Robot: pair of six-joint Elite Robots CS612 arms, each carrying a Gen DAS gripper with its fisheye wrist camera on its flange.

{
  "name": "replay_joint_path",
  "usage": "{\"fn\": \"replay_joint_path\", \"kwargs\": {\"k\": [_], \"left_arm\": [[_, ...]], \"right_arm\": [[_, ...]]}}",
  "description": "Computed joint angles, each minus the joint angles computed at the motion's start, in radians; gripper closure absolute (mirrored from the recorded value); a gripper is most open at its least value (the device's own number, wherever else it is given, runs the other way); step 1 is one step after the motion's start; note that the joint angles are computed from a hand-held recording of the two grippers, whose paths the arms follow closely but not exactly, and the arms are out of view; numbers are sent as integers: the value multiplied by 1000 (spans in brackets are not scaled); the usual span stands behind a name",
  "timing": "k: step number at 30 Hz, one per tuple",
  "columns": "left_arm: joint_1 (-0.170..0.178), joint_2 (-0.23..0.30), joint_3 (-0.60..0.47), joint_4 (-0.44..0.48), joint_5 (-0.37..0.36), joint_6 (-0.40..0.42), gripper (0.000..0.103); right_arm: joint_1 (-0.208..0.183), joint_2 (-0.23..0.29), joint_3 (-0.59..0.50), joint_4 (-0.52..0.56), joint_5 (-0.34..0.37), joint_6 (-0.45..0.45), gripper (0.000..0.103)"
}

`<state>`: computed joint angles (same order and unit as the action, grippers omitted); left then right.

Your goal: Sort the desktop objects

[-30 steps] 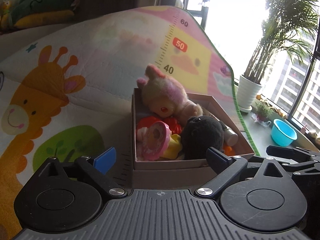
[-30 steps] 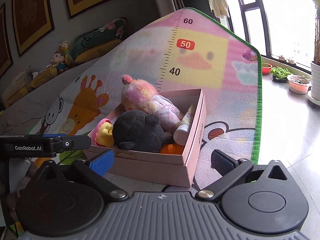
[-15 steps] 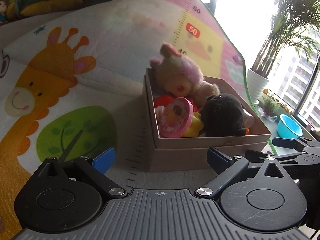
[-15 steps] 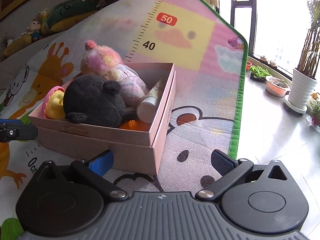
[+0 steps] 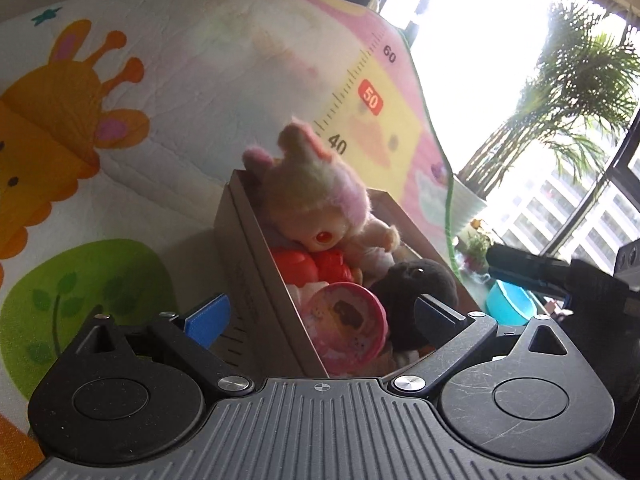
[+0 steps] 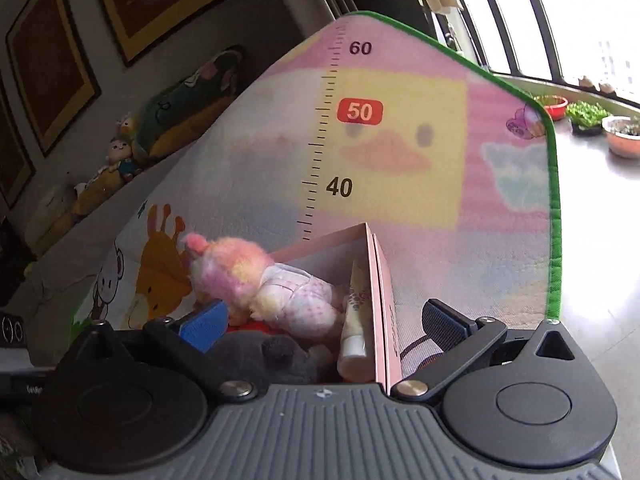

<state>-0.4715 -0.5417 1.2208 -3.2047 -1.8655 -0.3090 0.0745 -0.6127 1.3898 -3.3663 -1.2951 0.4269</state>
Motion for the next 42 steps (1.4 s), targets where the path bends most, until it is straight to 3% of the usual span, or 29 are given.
{"fn": "replay_joint_path", "kwargs": {"k": [2,3,6,9,13,18,22,28,31,36,42], "left_arm": [[-2,22,-36,32,-16,26,2],[-1,28,-42,28,-31,23,2],[3,47,-58,10,-74,12,1],[14,59,-72,-2,-98,-5,0],[24,74,-116,23,-16,-57,0],[42,74,-131,36,44,-92,0],[43,57,-99,8,79,-82,0],[5,-18,88,-118,286,-27,0],[-13,-46,159,-131,330,22,0],[-35,-67,215,-98,414,3,0],[-59,-72,249,-108,508,33,0]], "right_arm": [[-15,32,-66,117,106,95,0],[-15,41,-81,135,116,128,0],[-2,51,-100,143,73,169,0],[3,65,-128,155,87,215,0],[11,114,-214,165,151,241,0],[34,158,-304,187,135,216,0],[47,146,-271,142,92,182,0],[87,65,-103,65,-119,35,0],[113,33,-40,74,-208,-77,0],[149,23,-1,79,-294,-219,0],[166,39,12,28,-342,-242,0]]}}
